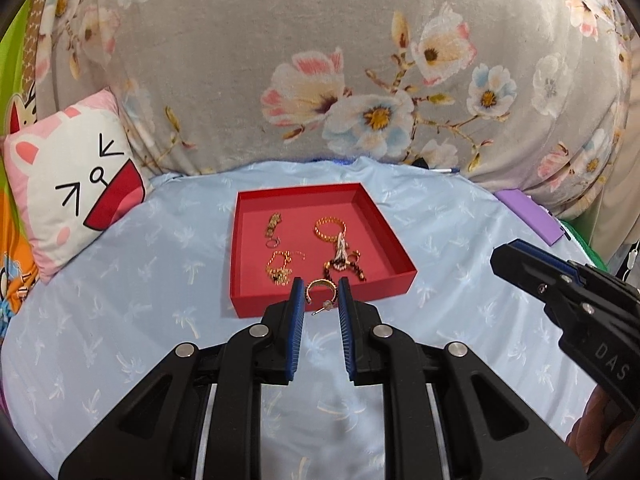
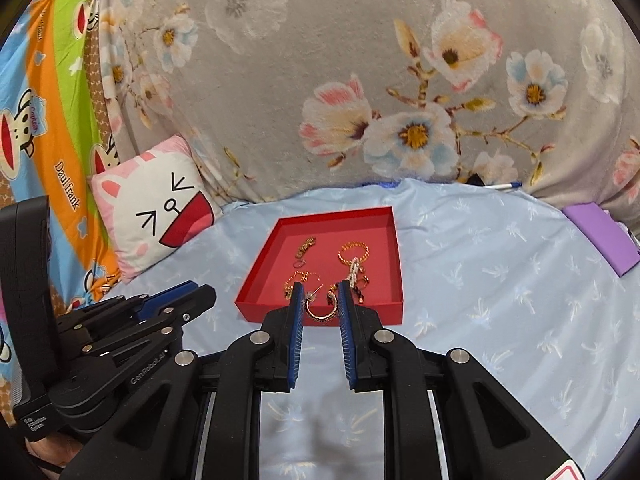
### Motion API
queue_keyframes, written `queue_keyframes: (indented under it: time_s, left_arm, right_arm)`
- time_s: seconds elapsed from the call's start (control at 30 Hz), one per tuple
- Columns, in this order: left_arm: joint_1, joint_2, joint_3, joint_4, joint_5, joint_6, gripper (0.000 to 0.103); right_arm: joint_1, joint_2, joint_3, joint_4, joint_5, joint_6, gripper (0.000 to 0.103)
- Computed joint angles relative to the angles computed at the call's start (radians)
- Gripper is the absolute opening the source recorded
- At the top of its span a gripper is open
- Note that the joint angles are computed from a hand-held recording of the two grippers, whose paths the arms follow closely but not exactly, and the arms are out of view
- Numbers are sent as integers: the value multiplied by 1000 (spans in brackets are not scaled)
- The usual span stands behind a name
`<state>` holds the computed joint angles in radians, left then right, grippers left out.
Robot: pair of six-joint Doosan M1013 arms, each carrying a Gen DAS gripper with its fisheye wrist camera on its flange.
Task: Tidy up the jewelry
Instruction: 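Carry both hoop earrings into the red box and open both tools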
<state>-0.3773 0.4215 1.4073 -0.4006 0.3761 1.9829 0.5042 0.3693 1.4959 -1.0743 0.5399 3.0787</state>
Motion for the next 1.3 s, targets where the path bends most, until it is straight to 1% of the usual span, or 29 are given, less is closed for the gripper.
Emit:
queue_keyframes:
  time_s: [0.2,0.33,0.5,0.6,0.77,0.9,1.0,1.13,1.2,1.3]
  left_arm:
    - [-8,13,-40,51,-21,-44,16]
    - [-10,35,-81,110,-28,-97,16]
    - [-11,77,-151,209,-18,-190,16]
    - [-12,109,-201,276,-1,-250,16]
    - [-14,175,-297,367,47,-332,16]
    - [-13,233,-381,398,93,-366,16]
    - [-9,283,-458,394,149,-374,16]
    - [-9,340,-538,422,201,-411,16]
    - [-7,375,-589,423,241,-423,16]
    - [-9,411,-640,438,281,-435,16]
  right_arm:
    - [-10,7,-30,6,-20,-26,16]
    - [-29,21,-64,34,-35,-72,16]
    - [-59,52,-120,112,-45,-170,16]
    - [-82,82,-163,190,-56,-251,16]
    - [-115,133,-232,318,-59,-374,16]
    - [-138,177,-287,408,-43,-465,16]
    - [-161,215,-331,517,-34,-554,16]
    - [-182,264,-385,608,-10,-629,16]
    - [-193,289,-412,678,-1,-681,16]
    - [-199,320,-445,716,28,-717,16]
